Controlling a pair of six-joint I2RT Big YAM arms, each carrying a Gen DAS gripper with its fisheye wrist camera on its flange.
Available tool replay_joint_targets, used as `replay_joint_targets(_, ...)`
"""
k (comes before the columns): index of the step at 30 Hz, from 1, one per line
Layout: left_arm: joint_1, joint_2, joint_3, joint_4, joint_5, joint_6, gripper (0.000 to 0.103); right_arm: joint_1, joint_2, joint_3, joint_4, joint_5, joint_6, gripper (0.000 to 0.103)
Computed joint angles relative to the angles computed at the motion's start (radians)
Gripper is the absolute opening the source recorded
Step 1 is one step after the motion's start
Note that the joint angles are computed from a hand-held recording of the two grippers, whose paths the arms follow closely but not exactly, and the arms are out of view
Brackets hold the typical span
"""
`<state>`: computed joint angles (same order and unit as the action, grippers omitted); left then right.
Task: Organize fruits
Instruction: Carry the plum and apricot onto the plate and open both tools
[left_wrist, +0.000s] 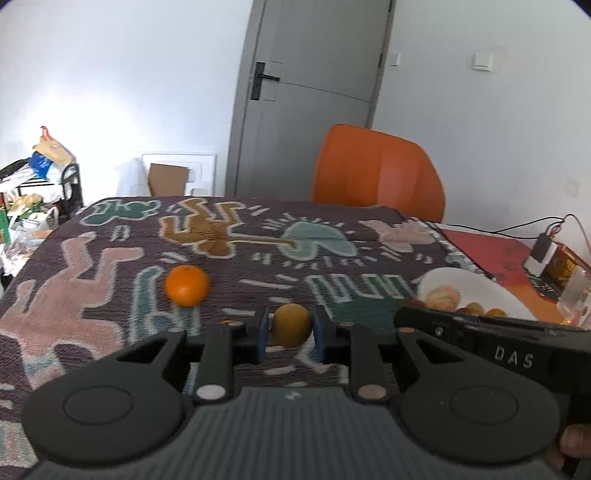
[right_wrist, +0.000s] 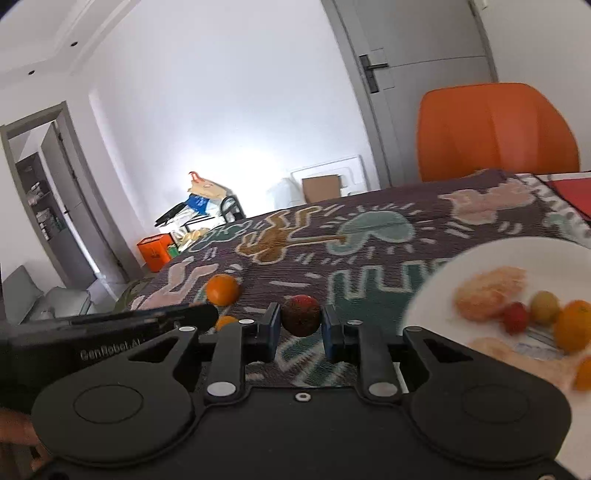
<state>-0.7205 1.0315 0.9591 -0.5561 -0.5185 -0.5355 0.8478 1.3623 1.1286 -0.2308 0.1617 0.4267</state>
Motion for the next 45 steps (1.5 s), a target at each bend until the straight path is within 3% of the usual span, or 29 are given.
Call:
replay_joint_targets(7,-0.053,0.056,0.040,0.037,0.015,0.010,0.024,-0.029,-0.092,-0.089,-0.001,0.057,0.019,0.022)
replay_joint_targets(22,-0.113,0.190,0.130,0.103,0.068,0.045,0.024,-0.103,-0.195,-0.200,0.002,0.088,0.056,0.023)
replay_joint_targets(29,-0.119,0.239,0.166,0.111,0.094,0.059,0.024,-0.124,-0.222,-0.226,0.015,0.106,0.071,0.039)
replay_joint_targets(31,-0.122,0.248,0.174,0.108,0.088,0.060,0.024,-0.124,-0.235,-0.236,0.012,0.110,0.075,0.040)
replay_joint_targets(38,-0.124,0.229,0.160,0.100,0.064,0.050,0.030,-0.112,-0.257,-0.255,0.001,0.117,0.084,0.040)
replay_joint_targets(45,-0.116,0.166,0.123,0.069,0.020,0.040,0.051,-0.086,-0.247,-0.245,-0.004,0.139,0.083,0.048)
